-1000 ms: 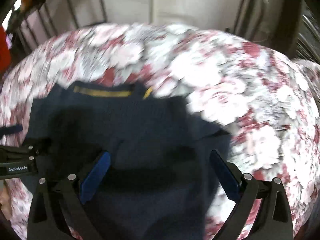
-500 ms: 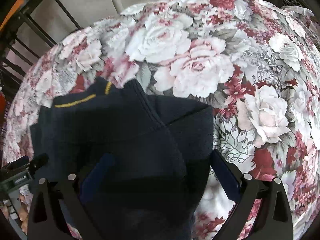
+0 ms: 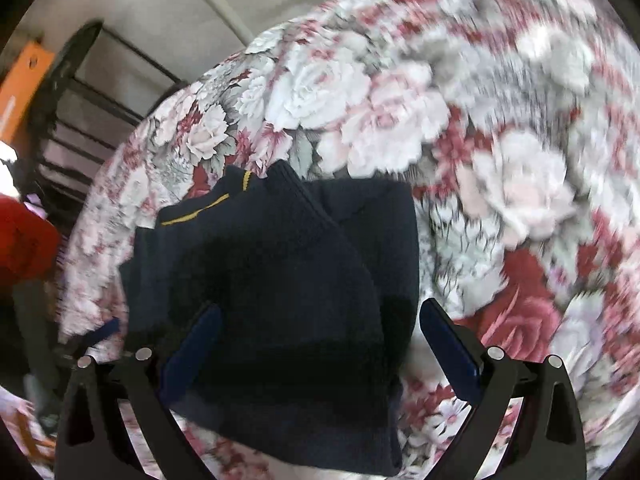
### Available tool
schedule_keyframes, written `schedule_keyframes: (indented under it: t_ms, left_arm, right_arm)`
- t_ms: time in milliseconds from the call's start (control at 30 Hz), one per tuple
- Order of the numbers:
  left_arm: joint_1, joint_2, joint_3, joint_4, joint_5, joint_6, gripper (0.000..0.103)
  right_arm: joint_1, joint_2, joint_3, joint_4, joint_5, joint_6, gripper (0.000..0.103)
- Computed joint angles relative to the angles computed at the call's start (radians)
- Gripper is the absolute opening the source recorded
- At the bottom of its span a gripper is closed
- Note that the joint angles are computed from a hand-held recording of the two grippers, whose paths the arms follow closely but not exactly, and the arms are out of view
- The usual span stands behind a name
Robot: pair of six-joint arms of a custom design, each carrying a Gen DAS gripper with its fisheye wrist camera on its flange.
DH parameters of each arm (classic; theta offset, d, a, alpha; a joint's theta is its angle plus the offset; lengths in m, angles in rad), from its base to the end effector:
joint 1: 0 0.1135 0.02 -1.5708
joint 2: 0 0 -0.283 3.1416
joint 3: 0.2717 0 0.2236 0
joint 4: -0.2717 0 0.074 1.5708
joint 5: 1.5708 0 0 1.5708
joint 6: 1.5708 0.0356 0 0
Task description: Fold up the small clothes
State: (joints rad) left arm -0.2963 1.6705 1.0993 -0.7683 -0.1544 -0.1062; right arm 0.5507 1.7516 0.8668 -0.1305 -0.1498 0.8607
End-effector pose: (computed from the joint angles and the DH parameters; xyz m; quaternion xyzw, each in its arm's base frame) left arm 0.2759 -0.0785 0.2229 0.0851 0.9867 0.0521 0.1280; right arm 0.2625 0.1675 0.1704 0.1278 0.9506 0.2321 0.1614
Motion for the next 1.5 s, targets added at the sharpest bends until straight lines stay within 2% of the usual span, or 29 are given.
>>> schedule_keyframes:
  t_ms: [33,133,300,400,567,633,667,733,967,1167,1300,1500]
  left_arm:
    - [-0.008,0.027,-0.018,0.039,-0.002,-0.002,0.098]
    - [-0.047,0.053,-0.015,0.033,-0.002,-0.03,0.098]
    - [-0.093,0.114,-0.017,0.053,-0.026,-0.066,0.098]
    - [-0.106,0.125,-0.018,0.065,-0.035,-0.074,0.098]
    - [-0.087,0.152,-0.022,0.092,-0.012,-0.066,0.099]
    - [-0.087,0.15,-0.019,0.084,-0.001,-0.074,0.099]
    - [-0.076,0.145,-0.016,0.076,0.004,-0.065,0.099]
    - [-0.038,0.183,-0.009,0.112,0.015,-0.026,0.099]
    - [-0.026,0.194,-0.01,0.129,0.017,-0.01,0.099]
    - [-0.038,0.184,-0.01,0.119,0.011,-0.016,0.099]
    - [-0.035,0.181,-0.011,0.115,0.023,-0.021,0.099]
    - [-0.02,0.179,-0.013,0.131,0.034,-0.016,0.099]
  right_arm:
    - [-0.011,0.006,-0.019,0.03,-0.029,0.018,0.1]
    - [-0.083,0.032,-0.133,0.193,-0.175,0.087,0.1]
    - [-0.159,0.062,-0.267,0.448,-0.3,0.145,0.1]
    - [-0.147,0.081,-0.296,0.53,-0.267,0.177,0.1]
    - [-0.102,0.097,-0.264,0.512,-0.175,0.14,0.1]
    - [-0.1,0.091,-0.327,0.623,-0.162,0.142,0.1]
    - [-0.107,0.1,-0.372,0.717,-0.166,0.153,0.1]
    - [-0.115,0.112,-0.4,0.786,-0.172,0.156,0.1]
    - [-0.104,0.109,-0.384,0.75,-0.143,0.103,0.1]
    - [-0.108,0.114,-0.349,0.709,-0.146,0.154,0.1]
    - [-0.132,0.119,-0.366,0.745,-0.188,0.169,0.1]
    - [-0.128,0.112,-0.394,0.778,-0.168,0.147,0.1]
